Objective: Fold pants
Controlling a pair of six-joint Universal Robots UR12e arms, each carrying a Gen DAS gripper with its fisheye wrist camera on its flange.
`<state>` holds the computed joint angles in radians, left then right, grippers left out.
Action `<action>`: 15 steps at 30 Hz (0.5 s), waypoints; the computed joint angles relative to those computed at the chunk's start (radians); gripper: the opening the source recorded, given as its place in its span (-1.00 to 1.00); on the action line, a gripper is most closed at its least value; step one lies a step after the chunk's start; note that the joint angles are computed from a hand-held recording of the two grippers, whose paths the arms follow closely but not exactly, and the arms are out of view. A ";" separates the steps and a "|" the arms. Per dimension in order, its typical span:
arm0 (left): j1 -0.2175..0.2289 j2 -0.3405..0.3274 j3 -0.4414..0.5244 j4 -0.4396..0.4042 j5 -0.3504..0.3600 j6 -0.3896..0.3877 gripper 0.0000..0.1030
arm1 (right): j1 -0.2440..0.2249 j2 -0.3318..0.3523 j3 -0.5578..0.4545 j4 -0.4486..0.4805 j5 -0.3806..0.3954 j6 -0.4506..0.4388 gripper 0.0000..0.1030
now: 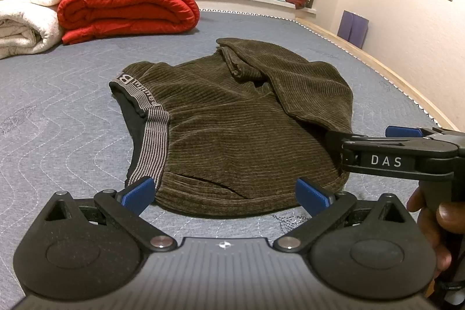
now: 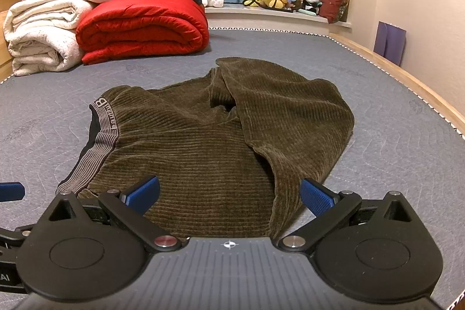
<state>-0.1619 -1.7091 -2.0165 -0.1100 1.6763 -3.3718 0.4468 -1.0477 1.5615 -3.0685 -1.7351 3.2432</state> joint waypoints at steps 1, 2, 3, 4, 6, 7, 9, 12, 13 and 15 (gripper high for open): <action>0.000 0.000 0.000 0.000 0.000 0.000 1.00 | 0.000 0.000 0.001 0.000 0.000 0.000 0.98; 0.000 0.000 0.000 0.000 0.000 0.000 1.00 | 0.000 0.000 0.001 0.000 0.001 0.000 0.98; 0.000 0.000 0.000 -0.001 0.001 0.001 1.00 | 0.000 0.000 0.001 0.000 0.001 0.000 0.98; -0.001 0.000 0.001 -0.002 0.002 0.001 1.00 | 0.000 0.000 0.000 0.000 0.000 0.001 0.98; -0.001 -0.001 0.003 -0.004 0.008 0.001 1.00 | 0.000 0.000 0.000 0.001 0.000 0.001 0.98; -0.003 -0.003 0.004 -0.003 0.014 0.002 1.00 | 0.000 0.000 0.000 0.001 0.000 0.001 0.98; -0.004 -0.005 0.004 0.010 0.031 0.009 0.94 | 0.000 0.000 0.001 -0.002 0.001 0.003 0.98; 0.008 -0.008 -0.001 0.080 0.044 0.048 0.58 | -0.001 0.006 0.002 -0.019 0.000 0.006 0.84; 0.023 -0.005 0.000 0.083 0.020 0.046 0.29 | -0.002 0.007 0.002 -0.021 0.002 0.006 0.74; 0.064 0.007 0.021 0.012 -0.036 0.033 -0.17 | -0.006 0.006 0.002 -0.025 0.010 0.009 0.55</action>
